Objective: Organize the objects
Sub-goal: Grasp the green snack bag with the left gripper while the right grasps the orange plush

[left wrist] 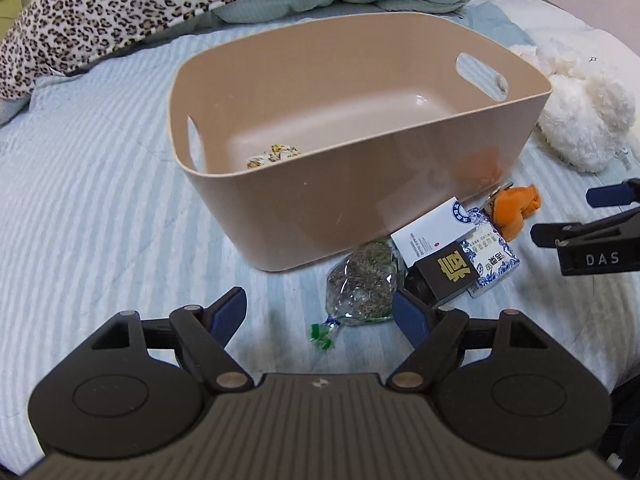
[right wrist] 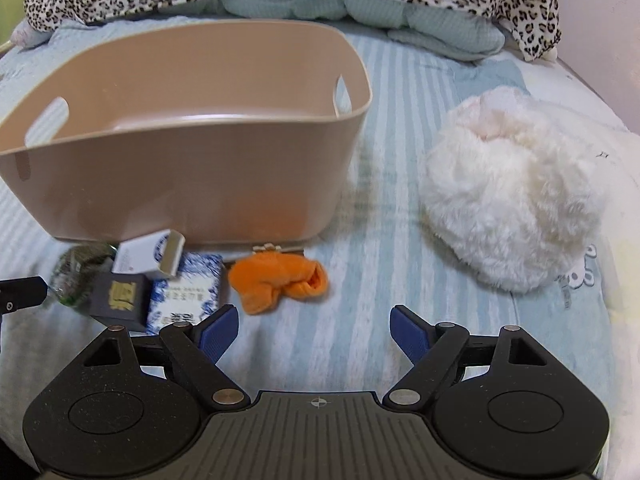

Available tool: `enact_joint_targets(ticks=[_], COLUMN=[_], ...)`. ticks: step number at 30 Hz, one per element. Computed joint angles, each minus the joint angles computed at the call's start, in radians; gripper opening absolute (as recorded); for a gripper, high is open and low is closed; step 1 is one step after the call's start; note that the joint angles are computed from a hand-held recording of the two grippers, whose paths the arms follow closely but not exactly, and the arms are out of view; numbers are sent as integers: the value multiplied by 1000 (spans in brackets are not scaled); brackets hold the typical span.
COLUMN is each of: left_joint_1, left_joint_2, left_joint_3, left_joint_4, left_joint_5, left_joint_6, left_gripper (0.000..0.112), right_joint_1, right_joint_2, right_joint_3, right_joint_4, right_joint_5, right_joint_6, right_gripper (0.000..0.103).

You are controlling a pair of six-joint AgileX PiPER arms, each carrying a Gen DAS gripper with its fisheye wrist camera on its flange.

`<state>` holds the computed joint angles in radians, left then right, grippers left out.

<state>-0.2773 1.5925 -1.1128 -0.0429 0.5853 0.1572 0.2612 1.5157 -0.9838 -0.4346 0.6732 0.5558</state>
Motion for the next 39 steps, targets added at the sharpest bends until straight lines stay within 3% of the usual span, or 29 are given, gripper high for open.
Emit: enact_joint_targets(ticks=[12, 18, 21, 22, 24, 25, 27, 29, 30, 39], left_joint_1=[47, 38, 43, 46, 48, 46, 40, 38, 38, 54], left_joint_2=[144, 188, 189, 185, 182, 179, 170, 163, 160, 108], left_joint_3=[-101, -114, -106, -100, -99, -97, -88, -83, -81, -70], left_joint_4=[-185, -193, -216, -235, -270, -275, -262, -250, -246, -220], left_joint_5=[57, 37, 23, 22, 27, 30, 26, 24, 26, 62], left_joint_6=[118, 123, 150, 175, 213, 222, 221, 209, 202, 189], left_gripper=[81, 81, 77, 74, 60, 55, 52, 51, 50, 49], right_joint_1=[-55, -40, -41, -45, -56, -60, -62, -67, -70, -90], right_joint_2=[97, 144, 156, 154, 148, 143, 135, 127, 121, 57], right_joint_3=[-20, -51, -61, -61, -59, -56, -49, -43, -39, -15], right_joint_4=[54, 36, 54, 72, 117, 131, 147, 168, 181, 241], right_joint_5=[-89, -109, -114, -117, -124, -127, -128, -127, -125, -106], right_joint_6=[-51, -38, -61, -78, -119, -133, -151, -174, -185, -230], right_gripper=[84, 82, 72, 64, 54, 44, 32, 13, 9, 7])
